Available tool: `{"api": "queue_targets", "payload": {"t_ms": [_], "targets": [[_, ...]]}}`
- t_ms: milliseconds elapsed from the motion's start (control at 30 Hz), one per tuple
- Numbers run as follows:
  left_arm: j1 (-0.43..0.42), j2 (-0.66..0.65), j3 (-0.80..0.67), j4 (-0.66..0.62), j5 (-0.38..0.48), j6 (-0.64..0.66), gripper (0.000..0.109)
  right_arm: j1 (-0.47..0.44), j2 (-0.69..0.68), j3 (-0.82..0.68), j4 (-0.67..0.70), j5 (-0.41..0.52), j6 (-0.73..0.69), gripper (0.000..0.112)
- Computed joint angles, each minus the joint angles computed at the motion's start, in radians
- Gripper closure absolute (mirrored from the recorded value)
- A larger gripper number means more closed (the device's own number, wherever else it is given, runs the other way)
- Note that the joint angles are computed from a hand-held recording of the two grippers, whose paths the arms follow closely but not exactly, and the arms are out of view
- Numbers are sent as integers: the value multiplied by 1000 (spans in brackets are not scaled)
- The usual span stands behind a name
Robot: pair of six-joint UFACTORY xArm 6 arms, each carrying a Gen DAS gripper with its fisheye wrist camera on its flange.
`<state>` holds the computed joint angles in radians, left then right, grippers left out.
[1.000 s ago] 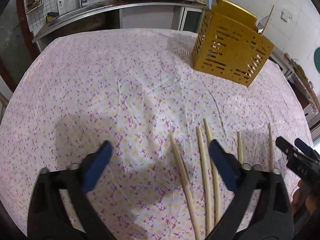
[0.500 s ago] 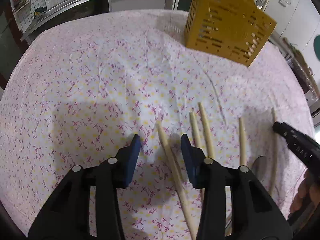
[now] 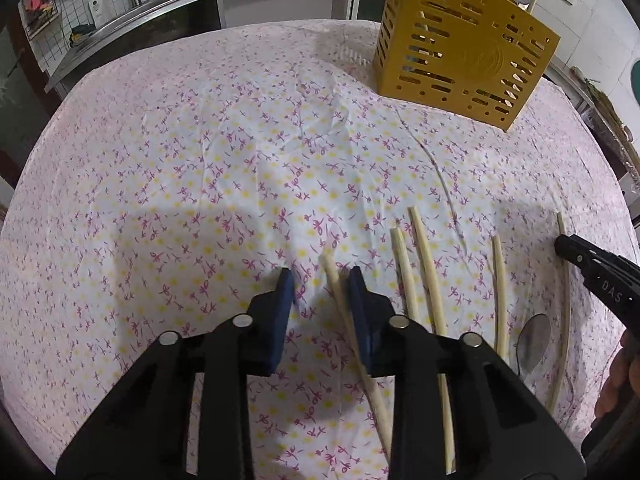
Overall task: Organize utensils
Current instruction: 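Grasp a wooden chopstick with the left tool while the right tool grasps another chopstick, then lift both chopsticks and carry them toward the yellow holder with both tools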
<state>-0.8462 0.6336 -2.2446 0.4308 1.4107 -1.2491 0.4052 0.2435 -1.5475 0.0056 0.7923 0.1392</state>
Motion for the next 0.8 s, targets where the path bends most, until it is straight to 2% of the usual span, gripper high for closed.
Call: {"api": "queue_targets", "payload": {"t_ms": [167, 367, 433, 500, 800], "targets": [[2, -21, 31, 4, -21, 0, 100, -5, -21, 24, 18, -19, -29, 106], [2, -62, 97, 13, -69, -37, 103, -15, -57, 61, 41, -63, -47, 106], [-6, -84, 124, 31, -85, -49, 109, -20, -65, 67, 58, -75, -61, 106], [-3, -124, 184, 34, -153, -58, 109, -24, -79, 80, 70, -92, -67, 106], [-29, -110, 114, 94, -140, -30, 109, -28, -129, 112, 105, -140, -94, 106]]}}
